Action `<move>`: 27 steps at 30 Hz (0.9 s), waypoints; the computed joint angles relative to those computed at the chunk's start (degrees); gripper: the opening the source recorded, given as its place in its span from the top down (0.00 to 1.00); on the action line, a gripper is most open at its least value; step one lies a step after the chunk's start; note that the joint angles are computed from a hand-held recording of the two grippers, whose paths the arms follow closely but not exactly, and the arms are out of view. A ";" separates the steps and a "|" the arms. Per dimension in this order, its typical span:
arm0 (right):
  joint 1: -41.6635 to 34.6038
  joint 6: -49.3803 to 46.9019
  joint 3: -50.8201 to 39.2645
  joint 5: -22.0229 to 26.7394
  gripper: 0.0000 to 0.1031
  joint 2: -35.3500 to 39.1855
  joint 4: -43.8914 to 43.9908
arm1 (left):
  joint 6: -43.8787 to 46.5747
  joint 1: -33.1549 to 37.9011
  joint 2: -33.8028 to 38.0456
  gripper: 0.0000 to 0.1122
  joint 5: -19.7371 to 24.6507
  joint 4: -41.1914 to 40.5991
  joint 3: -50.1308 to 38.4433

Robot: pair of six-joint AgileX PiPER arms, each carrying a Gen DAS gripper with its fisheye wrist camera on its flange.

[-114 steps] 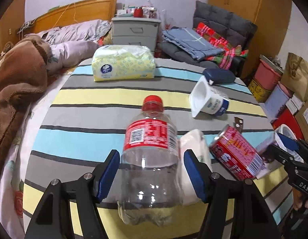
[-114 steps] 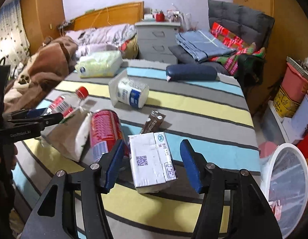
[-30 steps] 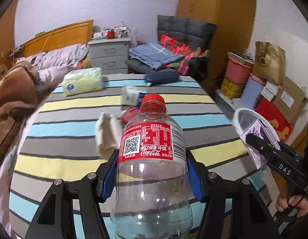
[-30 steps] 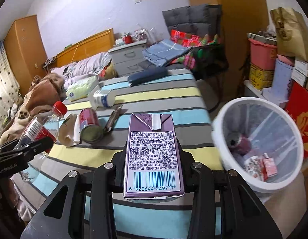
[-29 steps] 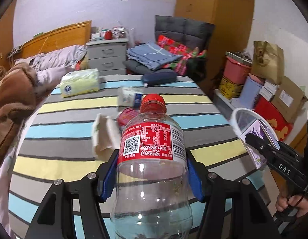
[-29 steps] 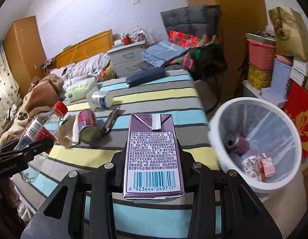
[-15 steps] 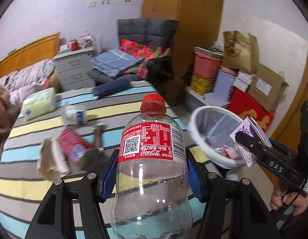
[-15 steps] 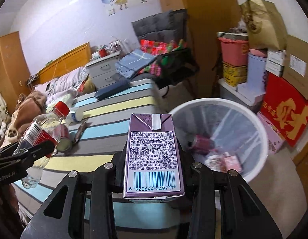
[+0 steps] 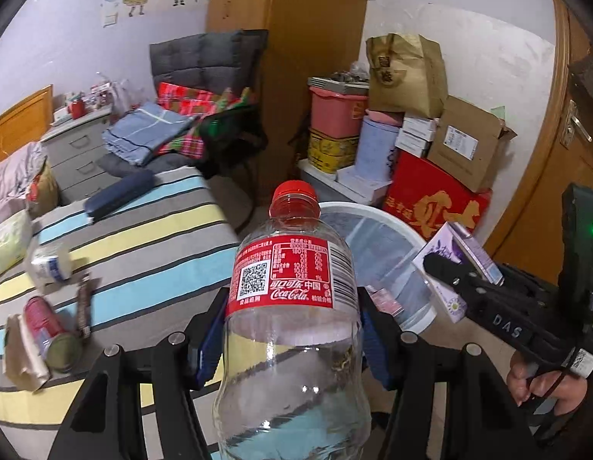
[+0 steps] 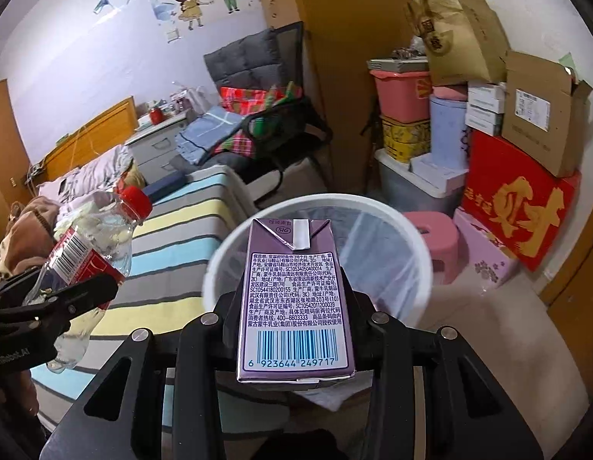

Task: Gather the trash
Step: 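Carry the plastic bottle and the purple carton over the wastebasket, then open the left gripper to drop the bottle while the right drops the carton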

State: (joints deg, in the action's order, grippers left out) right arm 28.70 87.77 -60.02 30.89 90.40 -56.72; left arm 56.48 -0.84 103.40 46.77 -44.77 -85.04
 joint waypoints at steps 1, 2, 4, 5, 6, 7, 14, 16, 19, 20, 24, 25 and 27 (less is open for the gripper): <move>-1.07 -0.61 0.31 -0.74 0.62 0.01 0.71 | -0.65 -0.99 0.48 0.45 -0.09 0.48 -0.47; -1.99 -1.07 0.78 -1.49 0.62 -0.18 1.19 | -1.18 -2.01 0.94 0.45 -0.36 0.91 -0.84; -3.91 -3.27 0.87 -2.67 0.62 0.30 2.97 | -2.65 -3.74 2.17 0.45 -0.44 1.71 -1.93; -4.58 -3.91 1.15 -2.88 0.62 0.25 3.36 | -3.26 -4.59 3.02 0.45 -0.41 1.90 -2.73; -5.11 -4.45 1.16 -2.96 0.62 0.52 3.57 | -3.45 -5.26 3.78 0.45 -0.39 1.86 -3.37; -6.04 -5.74 1.20 -3.86 0.62 0.94 4.20 | -4.42 -6.15 4.69 0.45 -0.41 2.57 -4.29; -11.03 -16.82 -0.77 -6.49 0.62 4.74 13.26 | -10.06 -10.78 10.22 0.45 -2.09 7.50 -9.53; -11.79 -18.06 -1.05 -6.86 0.62 5.31 13.88 | -10.37 -11.30 11.47 0.45 -2.10 7.93 -10.80; -12.71 -21.35 -1.80 -7.08 0.62 6.11 15.78 | -12.65 -11.59 13.67 0.45 -1.03 8.86 -13.89; -13.06 -22.13 -2.07 -7.19 0.62 6.47 16.13 | -12.91 -11.54 14.25 0.45 -0.75 8.53 -14.61; -13.84 -21.80 -2.39 -7.10 0.62 7.23 15.39 | -11.73 -11.23 15.01 0.39 -0.83 6.98 -15.27; -14.13 -23.11 -2.52 -7.09 0.60 7.29 16.76 | -11.34 -11.17 14.90 0.37 -1.01 6.45 -15.06; -14.26 -23.61 -3.11 -6.27 0.50 7.66 17.59 | -11.26 -11.18 14.60 0.36 -1.21 6.38 -14.78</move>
